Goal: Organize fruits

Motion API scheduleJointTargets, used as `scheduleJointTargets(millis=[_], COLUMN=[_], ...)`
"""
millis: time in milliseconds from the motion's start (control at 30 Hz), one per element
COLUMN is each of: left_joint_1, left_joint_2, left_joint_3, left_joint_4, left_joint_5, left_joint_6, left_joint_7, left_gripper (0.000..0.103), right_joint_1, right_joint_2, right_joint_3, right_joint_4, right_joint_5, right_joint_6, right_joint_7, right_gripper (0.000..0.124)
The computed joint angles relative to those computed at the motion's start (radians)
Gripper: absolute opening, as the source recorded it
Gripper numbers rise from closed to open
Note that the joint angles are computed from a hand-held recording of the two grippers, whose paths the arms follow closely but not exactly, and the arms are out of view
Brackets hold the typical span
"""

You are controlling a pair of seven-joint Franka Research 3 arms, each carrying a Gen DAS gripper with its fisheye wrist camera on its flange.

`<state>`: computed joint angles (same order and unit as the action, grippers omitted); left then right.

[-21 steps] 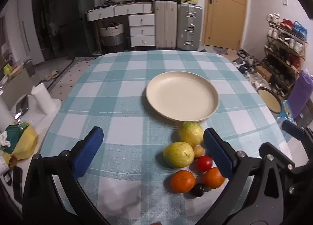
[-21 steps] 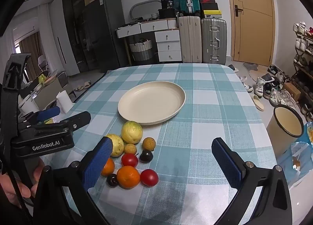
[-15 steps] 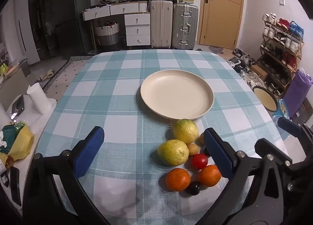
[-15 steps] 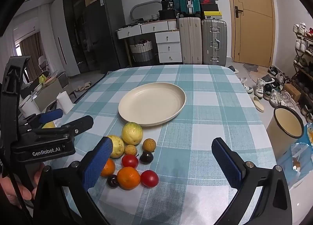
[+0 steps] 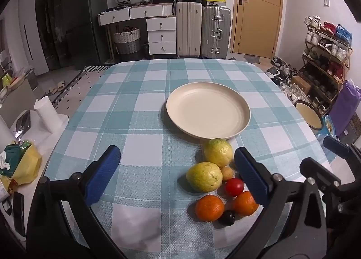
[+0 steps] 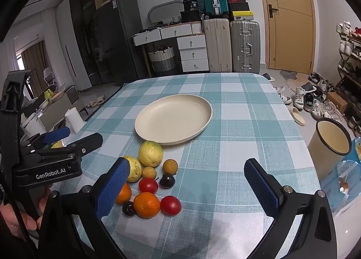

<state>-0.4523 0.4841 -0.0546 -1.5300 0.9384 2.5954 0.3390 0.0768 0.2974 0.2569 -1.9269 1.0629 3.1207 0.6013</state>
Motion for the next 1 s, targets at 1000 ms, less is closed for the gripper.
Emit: scheduleJointTargets(millis=[1000], left_joint_1=[-0.007], left_joint_2=[0.004], left_joint_3=[-0.001], left_joint_4=[0.004], left_joint_5=[0.0], left_joint_6=[0.002], left_joint_7=[0.017], left_gripper=[0.101], right_joint_1=[0.002], right_joint_2=[0.012], right_joint_3=[-0.004], right_joint_4=[0.014], right_joint_5=[-0.037], right_joint_6=[-0.011], right_joint_7=[0.032], right_gripper=[0.103])
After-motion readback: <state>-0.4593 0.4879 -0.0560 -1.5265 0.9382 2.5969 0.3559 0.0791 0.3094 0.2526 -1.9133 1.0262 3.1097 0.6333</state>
